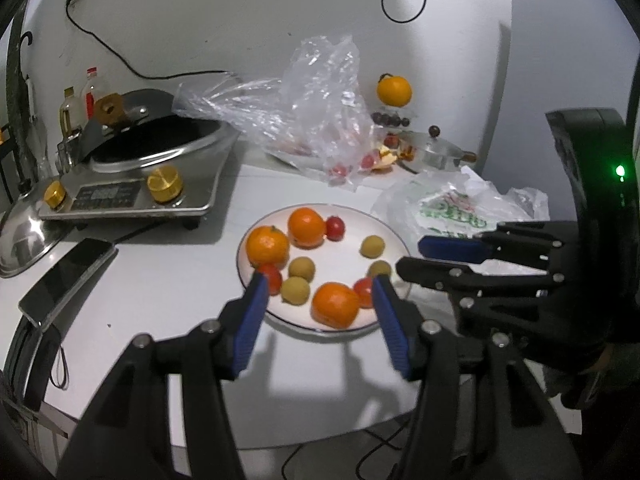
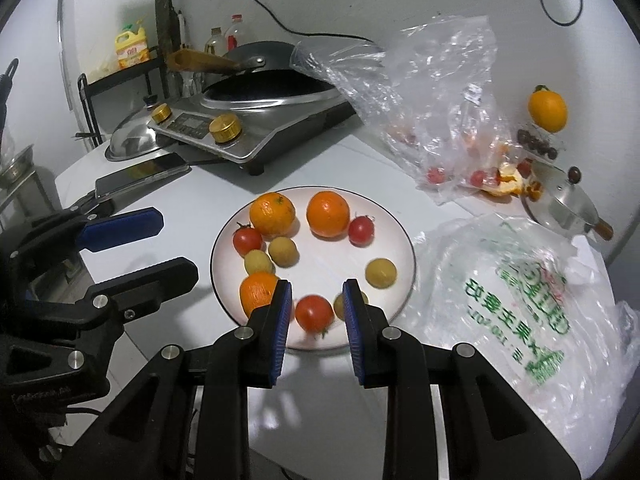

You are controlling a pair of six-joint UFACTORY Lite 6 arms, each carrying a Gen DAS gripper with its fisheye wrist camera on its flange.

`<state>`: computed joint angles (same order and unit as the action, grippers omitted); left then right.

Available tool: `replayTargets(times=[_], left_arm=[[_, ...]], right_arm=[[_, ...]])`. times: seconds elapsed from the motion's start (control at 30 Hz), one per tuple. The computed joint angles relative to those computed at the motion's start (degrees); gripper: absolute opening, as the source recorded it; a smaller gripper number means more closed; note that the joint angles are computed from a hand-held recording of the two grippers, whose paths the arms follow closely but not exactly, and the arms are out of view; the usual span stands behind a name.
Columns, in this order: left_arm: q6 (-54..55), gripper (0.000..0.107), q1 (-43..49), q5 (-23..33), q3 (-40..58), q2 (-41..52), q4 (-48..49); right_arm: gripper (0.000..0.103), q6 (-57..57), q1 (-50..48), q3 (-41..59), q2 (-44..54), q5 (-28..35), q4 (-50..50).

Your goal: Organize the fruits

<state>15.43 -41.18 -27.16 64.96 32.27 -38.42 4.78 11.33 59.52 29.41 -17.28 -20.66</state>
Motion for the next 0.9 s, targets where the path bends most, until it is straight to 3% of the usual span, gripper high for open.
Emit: replayTargets(times=[0.07,0.53,0.57,0.63,0.67,0.9], left_arm=[[0.06,0.068,-1.22,-1.07,-0.79,-0.51,-1.04],[5.89,0.069,-10.78,-5.10,1.27,1.02,-12.90],[6.49,0.071,-11.61,-5.61,1.29,1.05,-14.05],[6.75,0.081,-12.78,-6.68,0.89,0.87,-15.00],[7.33,0.086,-13.57,-7.40,0.67,0.69,-16.06],[12.70,0.092,-17.89,-11.35,-0.43,-1.63,-24.33]], right_arm=[[0.028,-0.47,-0.70,-2.64,-1.87,-1.16,0.42],[0.029,-1.90,-9.35,-20.69,-15.62,-8.40,-1.59],[0.030,-1.93,-10.25,-22.11,-16.73,-9.13,-1.80],[0.045,-1.70,-11.97,-24.70,-18.84,-10.49,-2.59],[0.046,-1.31,-12.83,-25.92,-19.90,-11.22,-3.33],[0.046,-0.57,-18.52,-35.52,-29.74,-15.93,-6.75]])
